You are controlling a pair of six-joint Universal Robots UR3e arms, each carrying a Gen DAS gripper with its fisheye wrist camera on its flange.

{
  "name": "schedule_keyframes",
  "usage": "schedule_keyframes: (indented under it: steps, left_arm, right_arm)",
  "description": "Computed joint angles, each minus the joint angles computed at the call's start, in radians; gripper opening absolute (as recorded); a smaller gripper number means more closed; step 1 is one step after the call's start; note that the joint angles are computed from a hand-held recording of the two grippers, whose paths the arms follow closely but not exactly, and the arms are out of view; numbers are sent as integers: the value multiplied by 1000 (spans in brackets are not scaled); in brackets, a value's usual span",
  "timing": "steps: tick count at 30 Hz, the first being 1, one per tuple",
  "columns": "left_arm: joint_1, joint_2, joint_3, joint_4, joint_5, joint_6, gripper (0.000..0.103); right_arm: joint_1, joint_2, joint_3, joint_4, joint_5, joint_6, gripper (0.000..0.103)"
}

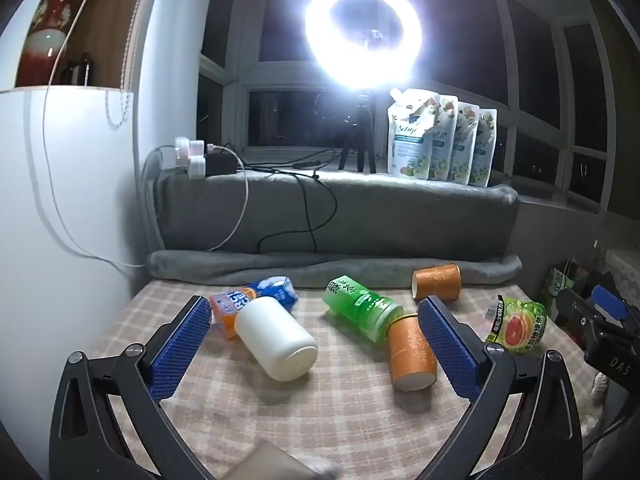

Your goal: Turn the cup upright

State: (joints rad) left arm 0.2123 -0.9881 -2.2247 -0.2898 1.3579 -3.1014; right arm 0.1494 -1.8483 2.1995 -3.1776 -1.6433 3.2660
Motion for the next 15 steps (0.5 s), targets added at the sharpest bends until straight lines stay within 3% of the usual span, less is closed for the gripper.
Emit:
schedule_keyframes:
  steps: [2, 5, 15]
  left_arm:
    - [-4, 4, 5, -14, 0, 1, 102]
    - [118, 85, -29, -78, -126, 12, 102]
    - [93, 81, -27, -76, -83, 5, 102]
  right_arm:
    - [6, 2, 2, -1, -2, 4, 103]
    - [22, 13, -24, 22, -14, 10, 103]
    - [41, 31, -42, 12, -37, 4, 103]
